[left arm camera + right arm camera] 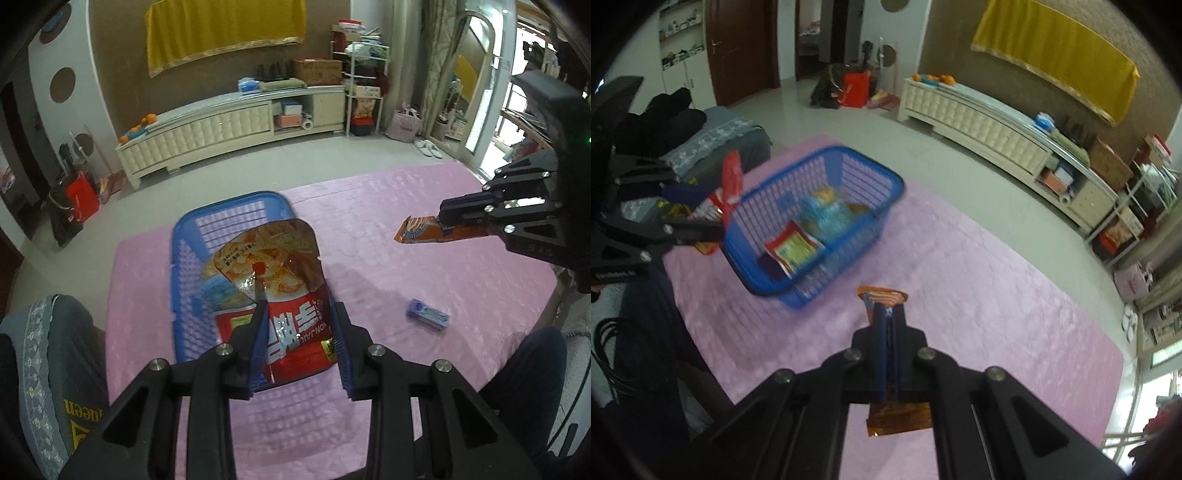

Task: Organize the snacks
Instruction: 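Grasp the orange stick snack with the right tool while the left carries its pouch to the basket, then lower both snacks into the blue basket and open both tools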

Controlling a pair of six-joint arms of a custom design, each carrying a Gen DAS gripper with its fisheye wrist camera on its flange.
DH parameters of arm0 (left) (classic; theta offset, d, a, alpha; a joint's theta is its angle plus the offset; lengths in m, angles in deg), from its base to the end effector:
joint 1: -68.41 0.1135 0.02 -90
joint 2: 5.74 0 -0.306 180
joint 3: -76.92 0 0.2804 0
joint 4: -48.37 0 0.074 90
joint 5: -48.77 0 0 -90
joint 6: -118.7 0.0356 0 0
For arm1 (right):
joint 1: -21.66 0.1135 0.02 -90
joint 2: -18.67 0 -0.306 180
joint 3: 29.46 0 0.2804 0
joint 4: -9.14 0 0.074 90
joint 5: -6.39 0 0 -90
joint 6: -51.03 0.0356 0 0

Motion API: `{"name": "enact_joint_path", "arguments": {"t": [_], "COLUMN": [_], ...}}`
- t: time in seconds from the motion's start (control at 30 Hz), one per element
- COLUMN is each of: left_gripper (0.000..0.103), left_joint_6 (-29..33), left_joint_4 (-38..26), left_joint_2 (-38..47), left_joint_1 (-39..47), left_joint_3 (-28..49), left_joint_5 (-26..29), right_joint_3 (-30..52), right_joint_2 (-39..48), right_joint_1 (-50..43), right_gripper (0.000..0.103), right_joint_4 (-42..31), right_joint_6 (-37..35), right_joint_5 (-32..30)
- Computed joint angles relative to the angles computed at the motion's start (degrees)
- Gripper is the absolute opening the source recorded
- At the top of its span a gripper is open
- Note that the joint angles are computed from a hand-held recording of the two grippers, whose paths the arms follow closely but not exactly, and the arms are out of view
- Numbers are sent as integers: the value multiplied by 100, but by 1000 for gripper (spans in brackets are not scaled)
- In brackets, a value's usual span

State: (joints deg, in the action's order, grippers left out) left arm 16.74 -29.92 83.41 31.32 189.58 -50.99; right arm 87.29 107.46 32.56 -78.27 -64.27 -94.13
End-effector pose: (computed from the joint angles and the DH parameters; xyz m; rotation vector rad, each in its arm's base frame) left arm 0.2713 -0.1975 0.4422 0.4798 2.4657 -0.1358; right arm 0.3097 0.0663 0.4570 -0.8655 2.4387 0.1477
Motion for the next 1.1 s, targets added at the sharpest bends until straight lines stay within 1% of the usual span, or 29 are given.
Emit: {"name": "enact_joint_path", "arguments": {"t": [0.13,0.27,0.53,0.6,0.7,1.0,1.1], "left_gripper": [31,31,31,31,31,31,31], "left_joint_6": [125,241,350,400,468,681,786], "left_joint_4": [1,88,288,330,410,635,679], "left_joint_2": [-93,-117,-69,3,58,188,201], "left_joint_1": [303,555,761,787,897,1184,1166], "left_joint_3": [-134,-321,-676,-735,-856,-1207,-1272], "left_joint_5": [46,180,385,397,594,837,768], "right_joint_3": [263,267,313,305,313,-35,-112], "right_joint_2": [310,510,902,992,1116,1295,1333], "right_joint_1": [470,857,1458,1537,1588,1730,1722], "right_gripper": [5,5,5,5,5,5,5], "right_joint_4": [49,238,398,426,442,686,739], "right_joint_6": [235,428,815,860,917,1091,1202], "right_joint_5": [21,35,-27,-28,-32,-53,-159]}}
